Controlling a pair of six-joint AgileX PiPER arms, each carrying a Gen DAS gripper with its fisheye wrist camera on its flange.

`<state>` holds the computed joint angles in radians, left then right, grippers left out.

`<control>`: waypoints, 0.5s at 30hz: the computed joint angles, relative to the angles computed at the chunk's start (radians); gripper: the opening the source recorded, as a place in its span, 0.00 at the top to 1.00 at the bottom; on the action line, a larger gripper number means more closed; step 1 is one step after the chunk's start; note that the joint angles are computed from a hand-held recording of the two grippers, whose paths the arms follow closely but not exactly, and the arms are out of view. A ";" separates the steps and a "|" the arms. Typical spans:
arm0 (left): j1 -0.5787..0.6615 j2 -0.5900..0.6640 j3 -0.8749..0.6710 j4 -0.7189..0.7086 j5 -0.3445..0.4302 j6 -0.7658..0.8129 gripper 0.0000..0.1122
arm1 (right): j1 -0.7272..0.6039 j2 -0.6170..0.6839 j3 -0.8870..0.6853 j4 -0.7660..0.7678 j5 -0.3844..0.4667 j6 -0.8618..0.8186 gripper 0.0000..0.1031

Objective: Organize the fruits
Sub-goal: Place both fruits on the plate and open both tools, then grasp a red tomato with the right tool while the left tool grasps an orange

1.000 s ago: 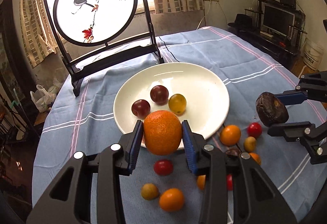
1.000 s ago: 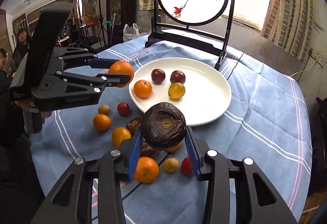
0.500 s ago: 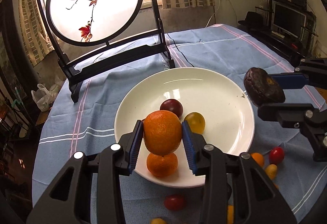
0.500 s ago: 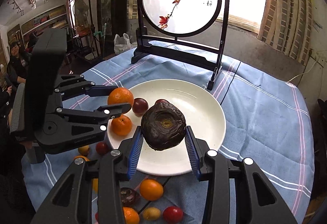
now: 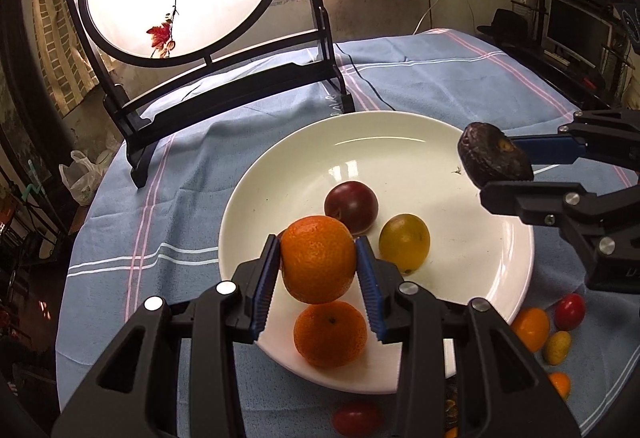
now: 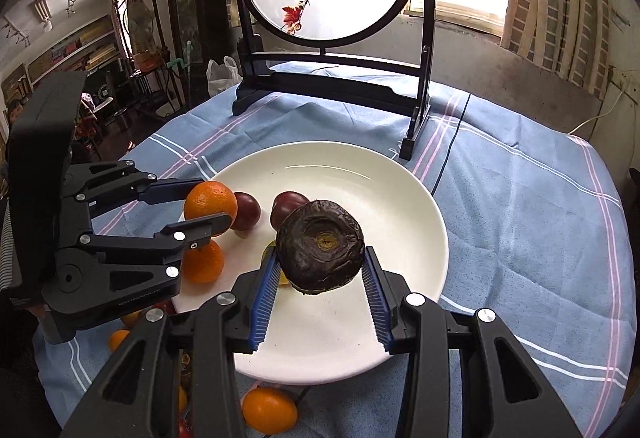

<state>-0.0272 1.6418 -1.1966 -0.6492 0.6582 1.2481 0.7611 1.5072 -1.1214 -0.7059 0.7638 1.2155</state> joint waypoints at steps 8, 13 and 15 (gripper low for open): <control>-0.022 0.042 -0.047 0.086 0.013 -0.122 0.43 | -0.069 0.075 -0.054 0.058 -0.016 -0.028 0.42; 0.074 -0.028 0.009 -0.030 0.054 0.064 0.42 | 0.032 -0.008 0.012 0.022 0.026 0.024 0.42; 0.141 -0.060 0.033 -0.078 0.113 0.156 0.42 | 0.116 -0.057 0.052 0.009 0.055 0.053 0.42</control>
